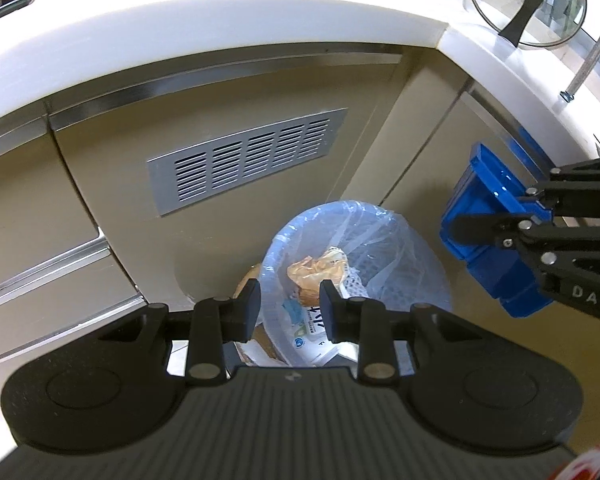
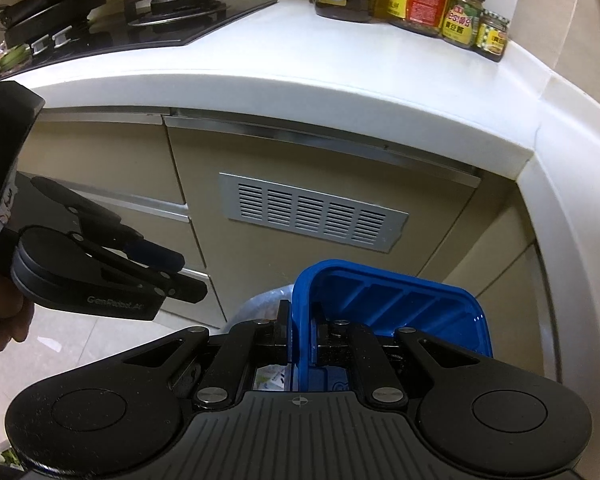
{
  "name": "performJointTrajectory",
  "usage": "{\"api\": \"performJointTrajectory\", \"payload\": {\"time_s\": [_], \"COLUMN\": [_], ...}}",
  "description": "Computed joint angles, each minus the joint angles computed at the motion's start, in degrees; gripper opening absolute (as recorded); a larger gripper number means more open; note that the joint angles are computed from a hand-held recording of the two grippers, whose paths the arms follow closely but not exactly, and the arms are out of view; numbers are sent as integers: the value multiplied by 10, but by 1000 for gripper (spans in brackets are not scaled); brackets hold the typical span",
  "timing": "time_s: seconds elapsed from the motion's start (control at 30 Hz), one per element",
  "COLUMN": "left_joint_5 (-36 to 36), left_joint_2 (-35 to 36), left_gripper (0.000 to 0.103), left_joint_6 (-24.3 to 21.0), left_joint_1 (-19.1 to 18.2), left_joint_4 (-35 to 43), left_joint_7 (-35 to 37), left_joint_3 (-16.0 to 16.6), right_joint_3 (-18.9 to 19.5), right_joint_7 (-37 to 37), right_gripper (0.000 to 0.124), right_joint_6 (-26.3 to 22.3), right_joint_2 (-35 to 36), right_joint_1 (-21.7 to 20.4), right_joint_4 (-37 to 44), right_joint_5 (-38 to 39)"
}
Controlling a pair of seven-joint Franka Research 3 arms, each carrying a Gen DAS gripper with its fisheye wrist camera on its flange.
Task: Collect trash
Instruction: 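Lower the blue basket into the bin and open the right tool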
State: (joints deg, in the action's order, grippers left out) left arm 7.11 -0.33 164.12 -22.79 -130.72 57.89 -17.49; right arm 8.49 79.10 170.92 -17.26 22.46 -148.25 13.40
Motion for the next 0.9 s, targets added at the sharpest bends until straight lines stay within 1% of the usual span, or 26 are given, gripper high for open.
{"api": "performJointTrajectory", "payload": {"time_s": [0.07,0.1,0.13,0.17,0.2,0.27,0.43,0.7,0.9], "left_joint_5": [4,6,6,7,7,7,4,-9,-42], "left_joint_2": [-1,-2,-2,-3,-5,-6,-7,-18,-32], "left_gripper": [27,27,27,27,27,27,27,27,27], "left_joint_6": [0,-1,-2,-3,-3,-3,-1,1,0], "left_joint_1": [1,2,2,3,3,4,4,0,-10], "left_joint_4": [-2,-3,-5,-6,-8,-11,-15,-15,-9], "left_joint_7": [-4,-7,-8,-8,-9,-9,-10,8,46], "left_joint_3": [1,2,2,3,3,3,4,3,5], "right_joint_3": [-12,-11,-8,-11,-15,-14,8,14,36], "right_joint_7": [-10,-8,-3,-5,-8,-3,36,127,222], "right_gripper": [8,14,21,39,48,49,49,49,49], "right_joint_6": [3,5,14,20,24,22,-2,-39,-65], "right_joint_2": [14,18,21,22,22,20,6,-35,-77], "right_joint_1": [14,14,10,14,18,17,-12,-28,-51], "right_joint_4": [5,6,4,1,-1,-5,-14,-38,-47], "right_joint_5": [18,21,22,27,35,40,12,9,-10]}}
